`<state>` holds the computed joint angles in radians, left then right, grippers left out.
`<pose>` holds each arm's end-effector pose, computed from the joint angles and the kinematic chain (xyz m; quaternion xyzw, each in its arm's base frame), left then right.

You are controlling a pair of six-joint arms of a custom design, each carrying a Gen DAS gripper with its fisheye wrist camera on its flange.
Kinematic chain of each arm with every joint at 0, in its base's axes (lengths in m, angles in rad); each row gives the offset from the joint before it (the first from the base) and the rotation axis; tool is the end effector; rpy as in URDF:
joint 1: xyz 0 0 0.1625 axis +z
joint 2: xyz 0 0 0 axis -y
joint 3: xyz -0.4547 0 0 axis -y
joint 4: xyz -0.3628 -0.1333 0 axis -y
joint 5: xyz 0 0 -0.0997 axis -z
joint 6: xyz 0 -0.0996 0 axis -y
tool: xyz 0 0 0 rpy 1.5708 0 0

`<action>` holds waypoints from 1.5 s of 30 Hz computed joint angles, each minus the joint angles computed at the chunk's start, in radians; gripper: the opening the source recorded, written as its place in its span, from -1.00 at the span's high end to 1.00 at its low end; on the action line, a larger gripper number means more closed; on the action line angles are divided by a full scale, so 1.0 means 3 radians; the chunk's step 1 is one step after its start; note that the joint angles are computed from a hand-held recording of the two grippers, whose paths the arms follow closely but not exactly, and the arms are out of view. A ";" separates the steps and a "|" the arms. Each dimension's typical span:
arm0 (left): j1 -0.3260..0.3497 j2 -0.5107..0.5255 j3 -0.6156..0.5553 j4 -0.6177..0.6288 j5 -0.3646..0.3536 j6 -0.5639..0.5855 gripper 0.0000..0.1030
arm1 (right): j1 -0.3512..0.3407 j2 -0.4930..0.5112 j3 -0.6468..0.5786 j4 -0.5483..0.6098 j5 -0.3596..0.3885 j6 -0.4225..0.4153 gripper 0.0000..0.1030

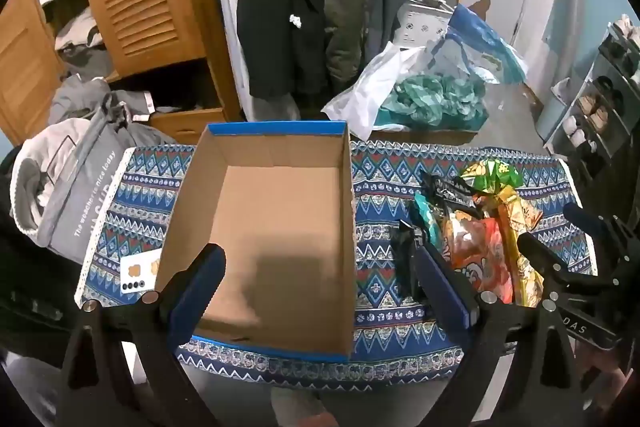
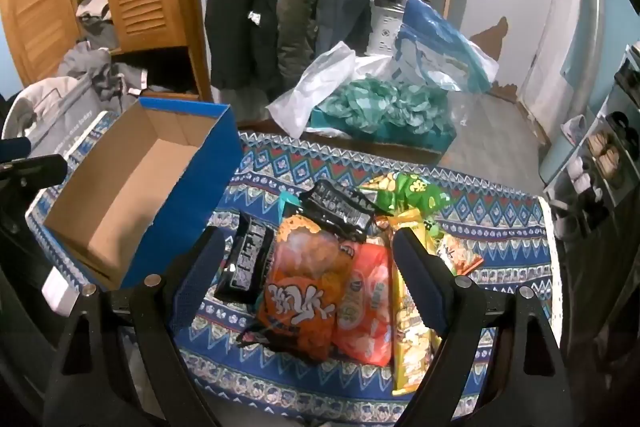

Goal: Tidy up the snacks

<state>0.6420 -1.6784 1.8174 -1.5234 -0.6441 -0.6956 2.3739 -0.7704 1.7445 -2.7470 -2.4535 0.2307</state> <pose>-0.1907 -0.4085 0.4871 0.1449 0.8798 -0.2657 0.3665 0.5000 -0.4043 0.1371 0.2126 -0.8751 0.2893 0.3244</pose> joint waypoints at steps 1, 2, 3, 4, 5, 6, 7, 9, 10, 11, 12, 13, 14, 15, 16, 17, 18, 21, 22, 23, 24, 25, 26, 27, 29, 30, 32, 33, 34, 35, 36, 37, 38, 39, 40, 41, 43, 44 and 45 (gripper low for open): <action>0.0001 0.0001 0.0000 -0.0009 -0.0005 0.0002 -0.87 | 0.0000 -0.0004 -0.0006 0.0033 -0.0003 0.0013 -0.65; 0.0004 0.0003 -0.0001 -0.0013 -0.0009 -0.0002 -0.87 | 0.0001 -0.0004 -0.0005 0.0031 -0.0003 0.0008 -0.65; 0.0007 0.0004 -0.0002 -0.0017 -0.0011 -0.0007 -0.87 | 0.0000 -0.0006 -0.0003 0.0027 0.0000 0.0007 -0.65; 0.0008 0.0003 0.0000 -0.0029 -0.0012 -0.0006 -0.87 | -0.0002 -0.0009 0.0001 0.0020 0.0001 0.0006 -0.65; 0.0009 0.0002 0.0001 -0.0035 -0.0007 -0.0010 -0.87 | -0.0004 -0.0012 0.0004 0.0015 0.0004 0.0004 -0.65; 0.0011 0.0002 0.0001 -0.0039 -0.0005 -0.0011 -0.87 | -0.0006 -0.0015 0.0009 0.0010 0.0008 0.0001 -0.65; 0.0014 -0.0001 0.0003 -0.0050 -0.0006 -0.0008 -0.87 | -0.0010 -0.0019 0.0013 0.0004 0.0009 -0.0002 -0.65; 0.0010 0.0009 0.0014 -0.0017 -0.0013 0.0013 -0.87 | 0.0004 -0.0009 -0.0003 0.0034 -0.0020 0.0004 -0.65; 0.0014 0.0010 0.0018 -0.0032 -0.0020 0.0016 -0.87 | 0.0002 -0.0008 -0.0003 0.0035 -0.0018 0.0006 -0.65; 0.0018 0.0011 0.0024 -0.0046 -0.0025 0.0012 -0.87 | 0.0000 -0.0006 -0.0003 0.0037 -0.0017 0.0008 -0.65; 0.0017 0.0002 0.0022 -0.0032 -0.0023 0.0004 -0.87 | 0.0003 -0.0010 0.0001 0.0025 -0.0020 0.0001 -0.65; 0.0017 -0.0001 0.0028 -0.0047 -0.0025 -0.0001 -0.87 | 0.0002 -0.0010 0.0001 0.0029 -0.0018 0.0006 -0.65; 0.0022 -0.0016 0.0031 -0.0065 -0.0034 0.0015 -0.87 | 0.0001 -0.0011 0.0000 0.0033 -0.0012 0.0009 -0.65; 0.0020 -0.0016 0.0038 -0.0081 -0.0040 0.0013 -0.87 | 0.0001 -0.0012 0.0003 0.0024 -0.0012 0.0003 -0.65; 0.0015 -0.0013 0.0046 -0.0090 -0.0038 0.0006 -0.87 | 0.0001 -0.0011 0.0003 0.0023 -0.0012 0.0002 -0.65; 0.0023 -0.0020 0.0035 -0.0099 -0.0048 0.0022 -0.87 | -0.0001 -0.0013 0.0005 0.0019 -0.0012 -0.0002 -0.65; 0.0023 -0.0022 0.0039 -0.0108 -0.0048 0.0025 -0.87 | -0.0001 -0.0012 0.0006 0.0015 -0.0014 -0.0004 -0.65; 0.0021 -0.0022 0.0040 -0.0126 -0.0055 0.0035 -0.87 | -0.0001 -0.0015 0.0003 0.0024 -0.0008 0.0003 -0.65; 0.0019 -0.0026 0.0040 -0.0127 -0.0058 0.0035 -0.87 | -0.0001 -0.0014 0.0001 0.0028 -0.0007 0.0004 -0.65; 0.0020 -0.0023 0.0035 -0.0123 -0.0061 0.0035 -0.87 | -0.0001 -0.0016 -0.0001 0.0031 -0.0008 0.0004 -0.65; 0.0020 -0.0027 0.0040 -0.0125 -0.0060 0.0034 -0.87 | -0.0001 -0.0015 -0.0004 0.0036 -0.0009 0.0005 -0.65; 0.0023 -0.0025 0.0038 -0.0122 -0.0064 0.0035 -0.87 | -0.0001 -0.0016 -0.0007 0.0045 -0.0006 0.0009 -0.65; 0.0029 -0.0017 0.0031 -0.0110 -0.0074 0.0029 -0.87 | -0.0002 -0.0016 -0.0011 0.0053 -0.0004 0.0012 -0.65; 0.0033 -0.0014 0.0024 -0.0104 -0.0083 0.0031 -0.87 | -0.0003 -0.0015 -0.0009 0.0053 -0.0003 0.0014 -0.65; 0.0038 -0.0014 0.0028 -0.0104 -0.0099 0.0030 -0.87 | -0.0004 -0.0013 0.0006 0.0032 -0.0004 0.0011 -0.65; 0.0038 -0.0011 0.0025 -0.0096 -0.0100 0.0023 -0.87 | -0.0005 -0.0012 0.0005 0.0028 -0.0004 0.0008 -0.65; 0.0037 -0.0018 0.0037 -0.0106 -0.0102 0.0028 -0.87 | -0.0006 -0.0013 0.0006 0.0027 0.0000 0.0006 -0.65; 0.0038 -0.0017 0.0038 -0.0109 -0.0100 0.0028 -0.87 | -0.0006 -0.0012 0.0005 0.0031 -0.0002 0.0009 -0.65; 0.0037 -0.0017 0.0042 -0.0116 -0.0102 0.0030 -0.87 | -0.0007 -0.0009 0.0008 0.0024 0.0000 0.0008 -0.65; 0.0038 -0.0015 0.0040 -0.0113 -0.0100 0.0032 -0.87 | -0.0007 -0.0016 0.0005 0.0038 0.0005 0.0011 -0.65; 0.0038 -0.0014 0.0037 -0.0106 -0.0097 0.0030 -0.87 | -0.0006 -0.0015 0.0007 0.0034 0.0003 0.0012 -0.65; 0.0038 -0.0014 0.0034 -0.0099 -0.0098 0.0026 -0.87 | -0.0006 -0.0014 0.0009 0.0032 0.0000 0.0011 -0.65; 0.0038 -0.0012 0.0033 -0.0089 -0.0100 0.0027 -0.87 | -0.0007 -0.0016 0.0007 0.0035 0.0002 0.0011 -0.65; 0.0037 -0.0012 0.0034 -0.0081 -0.0104 0.0025 -0.87 | -0.0007 -0.0017 0.0008 0.0033 0.0003 0.0012 -0.65; 0.0034 -0.0014 0.0037 -0.0079 -0.0108 0.0025 -0.87 | -0.0007 -0.0017 0.0012 0.0027 0.0003 0.0012 -0.65; 0.0029 -0.0015 0.0041 -0.0080 -0.0110 0.0024 -0.87 | -0.0007 -0.0018 0.0007 0.0038 0.0005 0.0015 -0.65; 0.0029 -0.0012 0.0041 -0.0078 -0.0107 0.0020 -0.87 | -0.0007 -0.0018 0.0009 0.0034 0.0005 0.0015 -0.65; 0.0027 -0.0011 0.0044 -0.0082 -0.0108 0.0026 -0.87 | -0.0007 -0.0018 0.0009 0.0034 0.0005 0.0015 -0.65; 0.0027 -0.0010 0.0044 -0.0081 -0.0106 0.0022 -0.87 | -0.0007 -0.0019 0.0010 0.0036 0.0008 0.0014 -0.65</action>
<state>0.6501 -1.6814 1.8305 -1.5478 -0.6758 -0.6890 2.3718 -0.7762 1.7475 -2.7361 -2.4512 0.2349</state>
